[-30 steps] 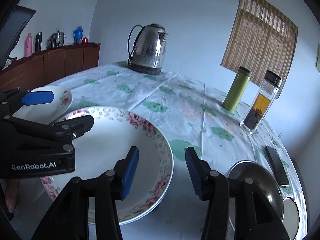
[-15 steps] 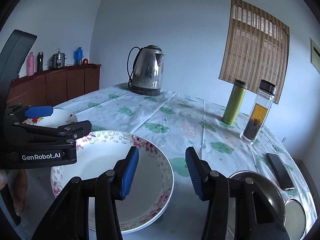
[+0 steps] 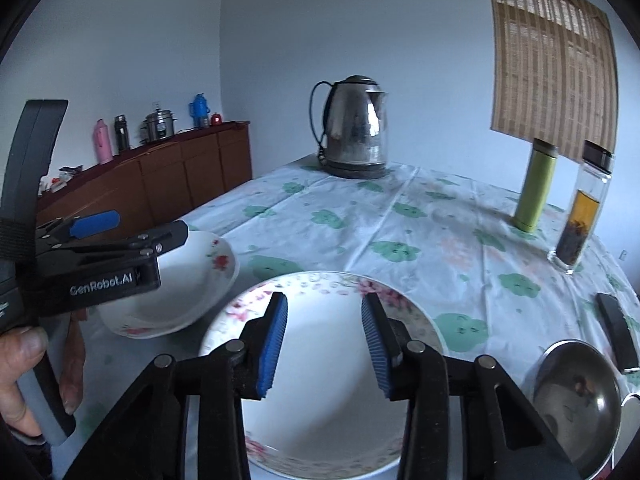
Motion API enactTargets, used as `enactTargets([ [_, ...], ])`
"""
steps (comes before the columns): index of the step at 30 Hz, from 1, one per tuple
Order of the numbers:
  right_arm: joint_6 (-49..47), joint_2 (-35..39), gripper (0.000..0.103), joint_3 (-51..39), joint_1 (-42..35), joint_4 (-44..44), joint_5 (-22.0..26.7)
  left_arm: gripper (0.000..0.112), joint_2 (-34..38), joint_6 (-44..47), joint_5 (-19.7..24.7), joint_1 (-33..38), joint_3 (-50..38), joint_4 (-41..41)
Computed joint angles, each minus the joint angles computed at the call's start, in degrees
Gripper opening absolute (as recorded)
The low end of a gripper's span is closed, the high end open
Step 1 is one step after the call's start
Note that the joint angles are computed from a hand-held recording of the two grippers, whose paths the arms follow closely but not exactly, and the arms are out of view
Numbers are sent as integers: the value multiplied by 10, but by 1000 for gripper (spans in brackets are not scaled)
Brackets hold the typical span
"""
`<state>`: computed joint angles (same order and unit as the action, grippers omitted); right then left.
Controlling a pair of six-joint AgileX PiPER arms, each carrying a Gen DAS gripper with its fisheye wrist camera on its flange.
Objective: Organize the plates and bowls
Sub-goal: 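Move both tools to the rim of the red-rose plate, then close the left tool on the red-rose plate rim while the right tool grips it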
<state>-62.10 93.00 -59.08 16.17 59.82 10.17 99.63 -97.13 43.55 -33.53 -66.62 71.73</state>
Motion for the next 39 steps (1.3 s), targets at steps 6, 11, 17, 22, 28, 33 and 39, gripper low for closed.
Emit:
enactTargets([
  [6, 90, 39, 35, -61, 30, -72, 51, 100, -18, -42, 0, 75, 52, 16],
  [11, 199, 82, 35, -120, 66, -169, 75, 100, -24, -39, -80, 132, 69, -17],
  [17, 363, 132, 35, -188, 102, -336, 98, 100, 4, 29, -77, 125, 43, -65],
  [22, 468, 172, 35, -234, 121, -449, 127, 98, 13, 87, -93, 138, 34, -123],
  [28, 592, 198, 35, -274, 149, -593, 159, 91, 16, 115, -101, 139, 31, -145],
  [33, 659, 224, 35, -311, 167, -680, 198, 84, 17, 141, -109, 148, 31, -170],
  [39, 653, 237, 35, -332, 177, -703, 218, 77, 24, 169, -111, 159, 25, -205],
])
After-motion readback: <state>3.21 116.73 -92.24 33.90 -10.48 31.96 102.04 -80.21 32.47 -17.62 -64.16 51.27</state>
